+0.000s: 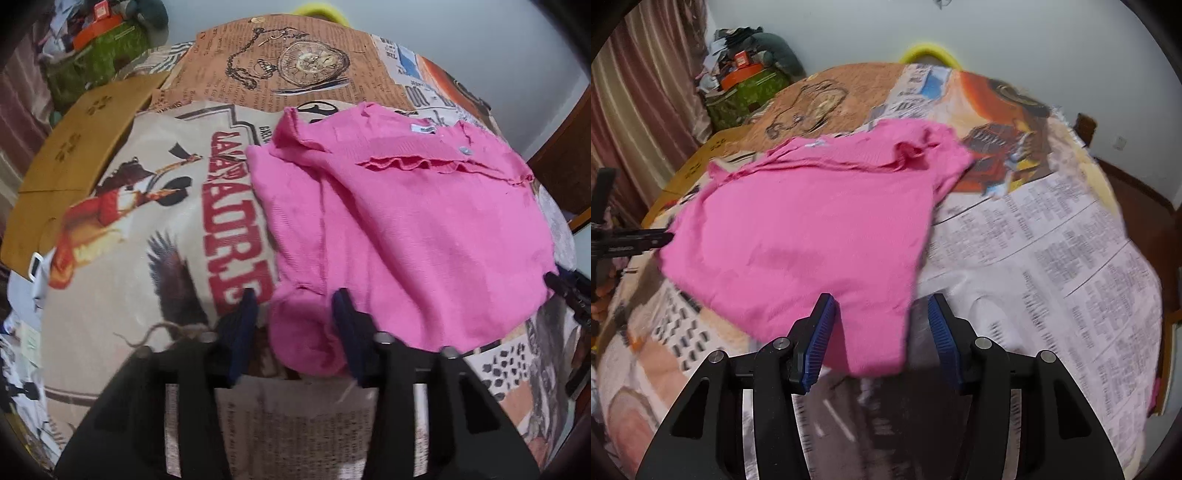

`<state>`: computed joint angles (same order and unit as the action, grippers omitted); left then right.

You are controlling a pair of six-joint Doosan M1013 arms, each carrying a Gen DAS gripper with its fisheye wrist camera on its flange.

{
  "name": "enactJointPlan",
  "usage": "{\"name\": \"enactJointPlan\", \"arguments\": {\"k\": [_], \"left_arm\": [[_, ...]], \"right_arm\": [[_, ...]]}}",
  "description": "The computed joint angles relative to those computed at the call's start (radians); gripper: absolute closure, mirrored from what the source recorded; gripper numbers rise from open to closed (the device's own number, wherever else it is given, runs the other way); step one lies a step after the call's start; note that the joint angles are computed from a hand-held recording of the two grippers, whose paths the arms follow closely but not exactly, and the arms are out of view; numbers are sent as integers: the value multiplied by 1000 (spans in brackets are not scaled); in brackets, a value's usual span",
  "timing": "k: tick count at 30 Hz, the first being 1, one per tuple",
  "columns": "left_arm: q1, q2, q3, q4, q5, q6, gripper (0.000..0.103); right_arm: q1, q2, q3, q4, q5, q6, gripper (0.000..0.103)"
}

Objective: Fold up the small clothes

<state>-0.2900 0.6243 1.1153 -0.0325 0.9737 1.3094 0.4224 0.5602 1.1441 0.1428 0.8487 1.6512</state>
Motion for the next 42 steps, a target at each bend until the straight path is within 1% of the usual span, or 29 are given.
{"name": "enactJointPlan", "arguments": {"k": [1, 2, 4, 5, 9, 14, 19, 22, 24, 25, 27, 30, 31, 33, 35, 36, 38, 40, 42], "left_arm": [[2, 0, -1, -35, 1, 21, 88], [4, 2, -5, -58, 7, 29, 95], [-3, 2, -9, -37, 13, 6, 95], [-5, -1, -6, -37, 12, 8, 96], [-6, -29, 26, -55, -6, 23, 96], [-11, -78, 87, -61, -37, 34, 96], [-22, -119, 143, -25, -50, 28, 96], [-27, -129, 165, -12, -27, 39, 96], [-38, -135, 177, 54, -6, 10, 96], [-39, -139, 185, 63, -6, 9, 96], [-37, -152, 205, 78, -15, -2, 96], [-30, -167, 217, 91, -34, -14, 94], [-29, -167, 213, 103, -37, -22, 94], [-27, -165, 197, 129, -45, -36, 91], [-24, -157, 174, 139, -52, -42, 82], [-23, -151, 161, 147, -57, -49, 79], [-23, -135, 132, 163, -63, -59, 66], [-23, -115, 101, 170, -63, -59, 64], [-23, -93, 67, 168, -54, -49, 63]], "right_arm": [[1, 2, -1, 9, 5, -10, 72], [3, 7, -9, 6, 21, -18, 86], [4, 4, -1, 12, 18, -22, 94], [3, 0, 6, 20, 13, -23, 95], [7, -37, 54, 7, -30, -24, 97], [9, -73, 95, -2, -36, -25, 97], [15, -107, 142, 11, -35, -29, 97], [23, -120, 165, 9, -27, -25, 97], [26, -121, 170, 11, -10, -24, 96], [27, -120, 170, 12, 1, -23, 94], [31, -120, 169, -16, 8, -4, 94], [32, -124, 165, -31, 7, 9, 90], [33, -127, 164, -46, 0, 15, 86], [37, -132, 164, -74, -20, 23, 79], [40, -134, 161, -106, -40, 33, 68], [42, -135, 159, -127, -53, 40, 66], [45, -129, 149, -154, -63, 43, 62], [46, -118, 133, -181, -65, 48, 59], [44, -97, 108, -203, -57, 47, 59]]}}
